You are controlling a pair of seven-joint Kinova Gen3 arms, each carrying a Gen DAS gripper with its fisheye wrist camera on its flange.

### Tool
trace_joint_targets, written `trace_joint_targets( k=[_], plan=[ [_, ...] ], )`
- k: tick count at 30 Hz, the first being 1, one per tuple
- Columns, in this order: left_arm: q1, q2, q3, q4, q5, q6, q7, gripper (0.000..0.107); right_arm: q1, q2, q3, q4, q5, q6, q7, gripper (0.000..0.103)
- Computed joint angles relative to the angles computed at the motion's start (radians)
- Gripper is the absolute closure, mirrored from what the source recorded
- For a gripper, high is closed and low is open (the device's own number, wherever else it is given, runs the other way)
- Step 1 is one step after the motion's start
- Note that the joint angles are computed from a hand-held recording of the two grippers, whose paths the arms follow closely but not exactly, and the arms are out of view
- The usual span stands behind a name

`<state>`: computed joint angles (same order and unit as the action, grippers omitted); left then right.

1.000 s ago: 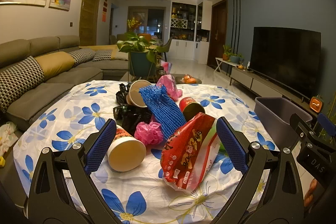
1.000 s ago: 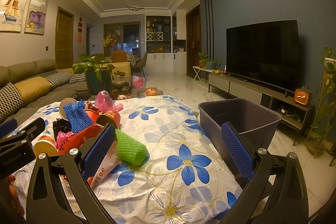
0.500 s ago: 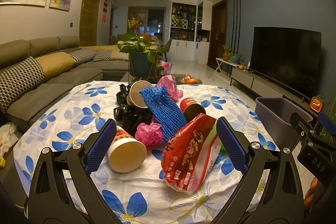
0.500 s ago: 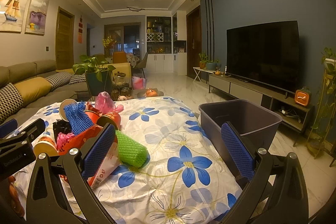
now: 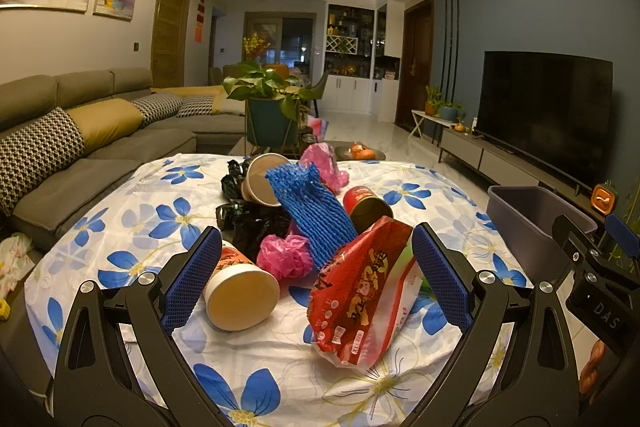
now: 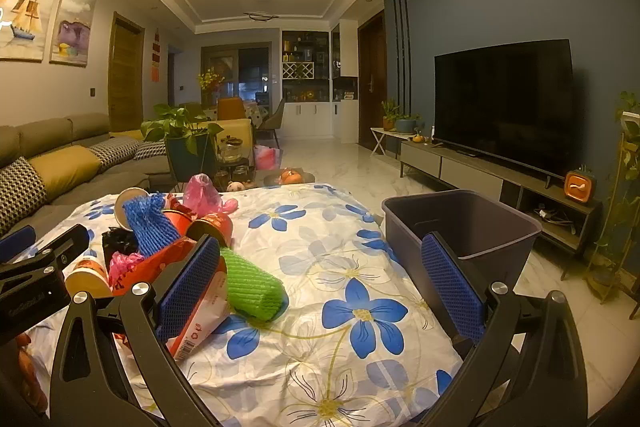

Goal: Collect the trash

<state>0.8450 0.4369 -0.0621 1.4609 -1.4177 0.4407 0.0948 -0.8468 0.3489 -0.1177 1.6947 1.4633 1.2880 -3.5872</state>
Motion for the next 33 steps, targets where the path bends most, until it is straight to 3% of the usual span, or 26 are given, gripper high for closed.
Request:
trace_joint_targets(
  k=[8,15,20,28,33],
  plan=[
    [-0.005,0.011,-0.009,-0.008,0.016,-0.013,-0.009,0.013,0.004,0.005,0.001,0.003,0.006,-0.011,-0.013,0.005],
    [0.003,0.010,-0.029,0.013,-0.020,-0.018,0.048,0.013,0.011,0.009,0.001,0.017,0.021,-0.035,-0.030,0.005],
    [-0.022,0.015,-0.016,0.029,-0.021,0.012,0.065,0.013,0.022,0.010,-0.002,0.043,0.053,-0.076,-0.059,0.005],
    [-0.062,0.011,-0.009,0.123,-0.189,0.039,0.252,0.013,0.045,0.045,0.002,0.033,0.091,-0.161,-0.056,0.006],
    [-0.108,0.024,0.033,0.147,-0.262,0.060,0.307,0.013,0.072,0.082,0.012,0.000,0.096,-0.278,-0.032,0.015]
  ],
)
